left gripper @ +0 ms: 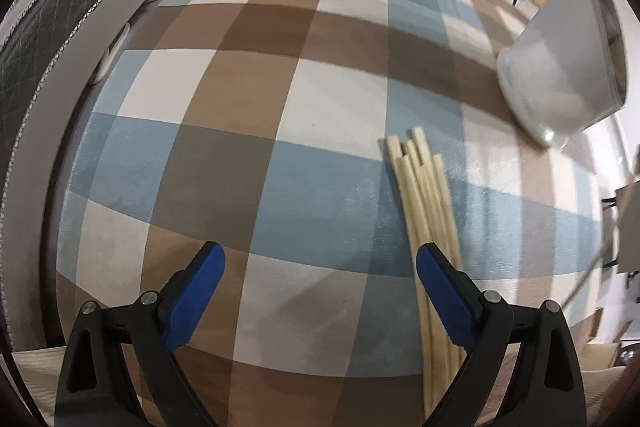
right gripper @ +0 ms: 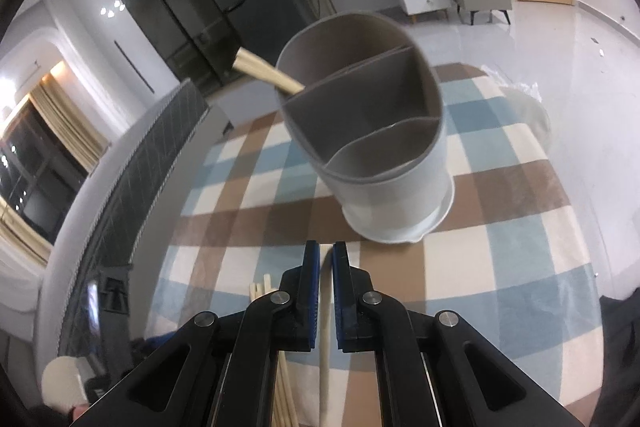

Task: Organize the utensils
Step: 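Lift the right gripper's chopstick toward the holder while the left gripper pinches another chopstick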

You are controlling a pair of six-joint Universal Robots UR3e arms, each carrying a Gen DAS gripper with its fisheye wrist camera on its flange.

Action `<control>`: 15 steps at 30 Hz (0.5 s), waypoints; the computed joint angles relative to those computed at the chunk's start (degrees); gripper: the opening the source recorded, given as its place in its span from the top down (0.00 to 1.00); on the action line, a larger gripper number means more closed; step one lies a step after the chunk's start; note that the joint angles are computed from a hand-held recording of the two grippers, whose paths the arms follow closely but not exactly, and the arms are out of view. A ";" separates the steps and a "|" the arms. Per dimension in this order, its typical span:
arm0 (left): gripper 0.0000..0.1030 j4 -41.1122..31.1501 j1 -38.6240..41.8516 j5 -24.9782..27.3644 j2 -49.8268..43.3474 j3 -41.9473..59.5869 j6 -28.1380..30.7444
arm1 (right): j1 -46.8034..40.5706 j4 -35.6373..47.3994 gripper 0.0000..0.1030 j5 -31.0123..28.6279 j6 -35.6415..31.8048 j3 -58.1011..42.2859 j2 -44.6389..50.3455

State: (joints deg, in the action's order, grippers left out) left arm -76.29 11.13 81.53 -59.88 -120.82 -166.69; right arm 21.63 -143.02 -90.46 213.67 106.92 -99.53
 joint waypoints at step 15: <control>0.09 5.39 -7.47 5.87 -3.87 0.64 -5.07 | -0.11 -2.31 0.95 -1.29 -0.90 1.85 -3.54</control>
State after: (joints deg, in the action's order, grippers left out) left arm -70.90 3.66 87.40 -63.75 -120.18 -171.77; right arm 21.52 -145.33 -91.75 212.77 108.77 -103.06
